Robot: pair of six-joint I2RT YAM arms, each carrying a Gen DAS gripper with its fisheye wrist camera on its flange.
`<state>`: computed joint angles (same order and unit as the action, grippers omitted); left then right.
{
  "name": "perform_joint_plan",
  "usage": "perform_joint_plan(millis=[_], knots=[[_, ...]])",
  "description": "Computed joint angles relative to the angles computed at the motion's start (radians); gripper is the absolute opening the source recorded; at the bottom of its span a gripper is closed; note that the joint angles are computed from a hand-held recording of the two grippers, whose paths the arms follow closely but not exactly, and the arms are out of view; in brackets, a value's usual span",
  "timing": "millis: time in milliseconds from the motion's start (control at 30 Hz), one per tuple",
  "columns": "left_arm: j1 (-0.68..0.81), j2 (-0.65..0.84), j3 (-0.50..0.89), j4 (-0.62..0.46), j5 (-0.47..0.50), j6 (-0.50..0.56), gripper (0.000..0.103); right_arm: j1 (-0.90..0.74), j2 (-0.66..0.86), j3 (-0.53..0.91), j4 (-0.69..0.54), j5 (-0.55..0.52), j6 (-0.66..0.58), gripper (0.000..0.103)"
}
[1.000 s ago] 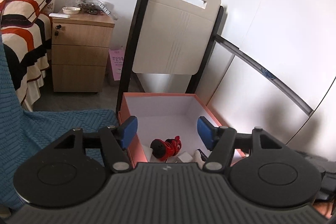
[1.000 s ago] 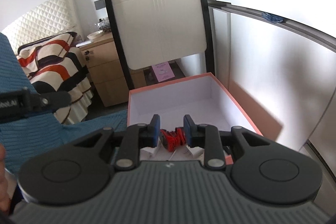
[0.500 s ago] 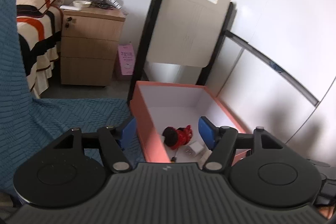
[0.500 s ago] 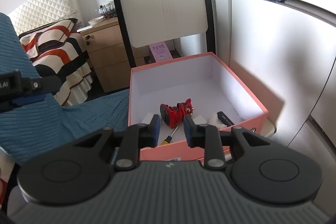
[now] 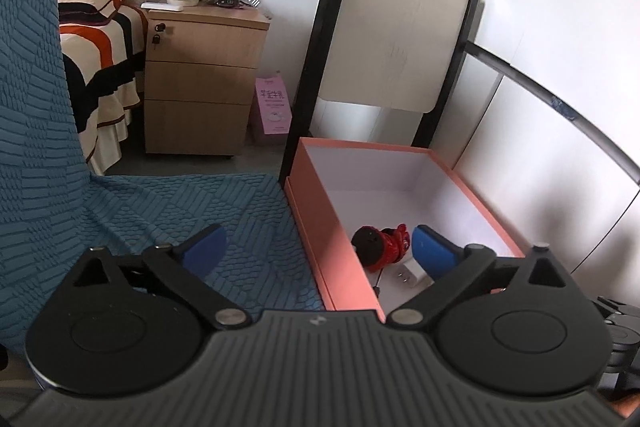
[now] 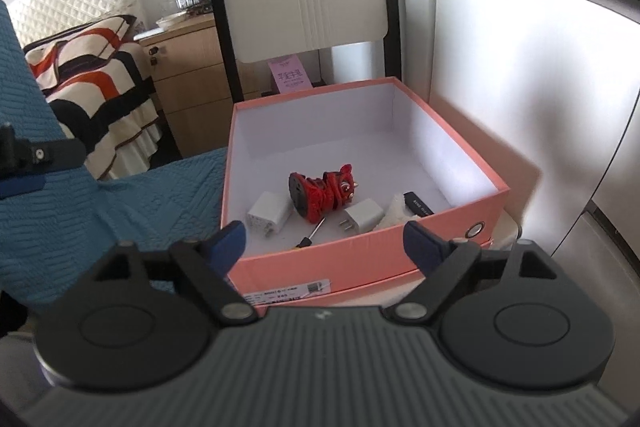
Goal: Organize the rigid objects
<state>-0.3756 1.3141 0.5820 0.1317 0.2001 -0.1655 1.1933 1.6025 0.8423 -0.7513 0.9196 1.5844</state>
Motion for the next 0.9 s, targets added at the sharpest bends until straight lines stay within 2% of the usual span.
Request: perform_joint_plan(millis=[400, 900], knots=[[-0.015, 0.025, 0.01, 0.006, -0.045, -0.011, 0.103, -0.01, 0.0, -0.001, 0.016, -0.012, -0.013, 0.087], [-0.013, 0.012, 0.004, -0.015, -0.033, -0.015, 0.103, -0.016, 0.009, 0.014, 0.024, -0.012, -0.039, 0.087]])
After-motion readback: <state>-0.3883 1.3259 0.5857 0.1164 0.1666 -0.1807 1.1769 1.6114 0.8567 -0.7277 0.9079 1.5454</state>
